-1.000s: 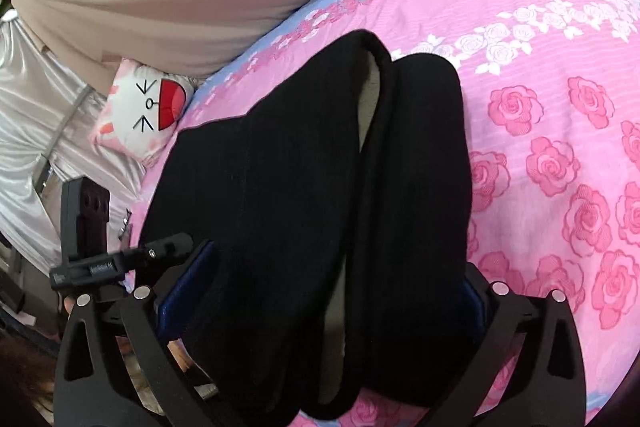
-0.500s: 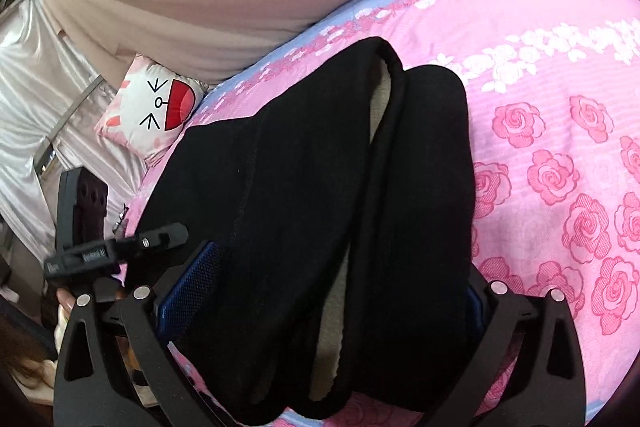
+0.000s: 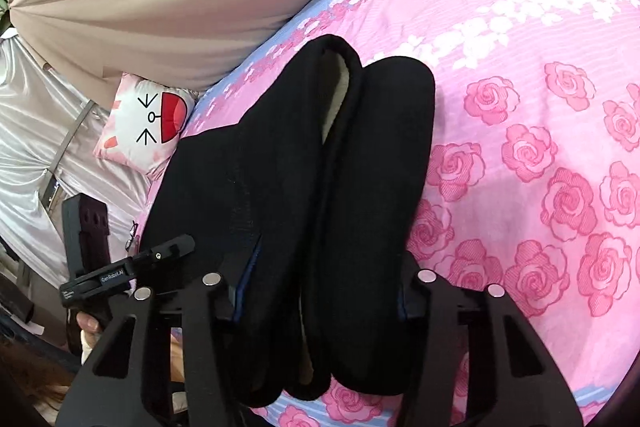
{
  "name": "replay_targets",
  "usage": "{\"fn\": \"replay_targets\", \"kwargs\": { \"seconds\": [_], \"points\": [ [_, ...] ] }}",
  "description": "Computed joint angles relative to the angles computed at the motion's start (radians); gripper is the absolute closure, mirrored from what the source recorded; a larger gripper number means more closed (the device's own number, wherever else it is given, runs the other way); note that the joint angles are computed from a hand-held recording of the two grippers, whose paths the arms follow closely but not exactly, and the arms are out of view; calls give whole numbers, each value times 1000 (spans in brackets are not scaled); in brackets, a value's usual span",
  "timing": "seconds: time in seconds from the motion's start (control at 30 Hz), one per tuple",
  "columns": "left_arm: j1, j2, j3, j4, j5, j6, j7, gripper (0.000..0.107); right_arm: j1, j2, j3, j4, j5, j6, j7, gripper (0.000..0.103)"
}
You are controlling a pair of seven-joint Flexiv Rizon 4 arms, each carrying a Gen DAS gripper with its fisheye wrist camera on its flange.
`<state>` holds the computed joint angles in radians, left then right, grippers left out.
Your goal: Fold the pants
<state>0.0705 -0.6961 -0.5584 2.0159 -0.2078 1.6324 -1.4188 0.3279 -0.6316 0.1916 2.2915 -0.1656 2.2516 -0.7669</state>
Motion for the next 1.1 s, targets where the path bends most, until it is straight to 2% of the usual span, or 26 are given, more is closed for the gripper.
{"fn": "replay_targets", "kwargs": {
  "seconds": [0.13,0.2,0.37,0.43,0.53,0.67,0.77,0.83,0.87,0.9,0.93,0.97,1.0,1.1],
  "points": [
    [-52,23,57,-2,3,1,-8,65,17,6,-7,-3,22,-11,-3,55],
    [-59,25,63,-4,0,0,-10,65,-7,-1,12,-10,2,-12,19,52],
    [-61,27,68,-2,-2,0,-8,65,-55,-21,33,-22,-81,-1,37,28],
    [-67,29,75,-4,-4,-3,-10,65,-45,-23,28,-33,-103,0,21,5],
    [-89,32,99,-8,-10,-6,-18,58,47,-3,-28,-46,-18,-49,-21,5],
    [-88,22,102,-7,-29,1,-44,40,5,-26,6,-51,-32,-7,-17,5],
    [-63,11,75,-1,-26,13,-52,37,-8,-24,12,-51,-52,-20,-13,5],
    [-76,13,89,-2,-20,18,-61,37,-35,-25,28,-53,-76,-28,10,5],
    [-68,10,79,-1,-15,21,-59,42,-29,-17,24,-53,-68,-43,20,6],
    [-40,4,47,6,-6,31,-52,47,1,1,-1,-48,-35,-72,19,21],
    [-16,-1,19,12,4,39,-47,57,3,14,4,-44,-2,-100,2,45],
    [-5,1,6,17,12,47,-48,66,-24,6,15,-33,-35,-70,31,49],
    [9,1,-9,21,21,53,-49,68,-53,-2,37,-27,-57,-47,40,56],
    [39,9,-44,28,39,51,-58,74,-20,29,16,-6,-34,-38,26,61]
  ]
}}
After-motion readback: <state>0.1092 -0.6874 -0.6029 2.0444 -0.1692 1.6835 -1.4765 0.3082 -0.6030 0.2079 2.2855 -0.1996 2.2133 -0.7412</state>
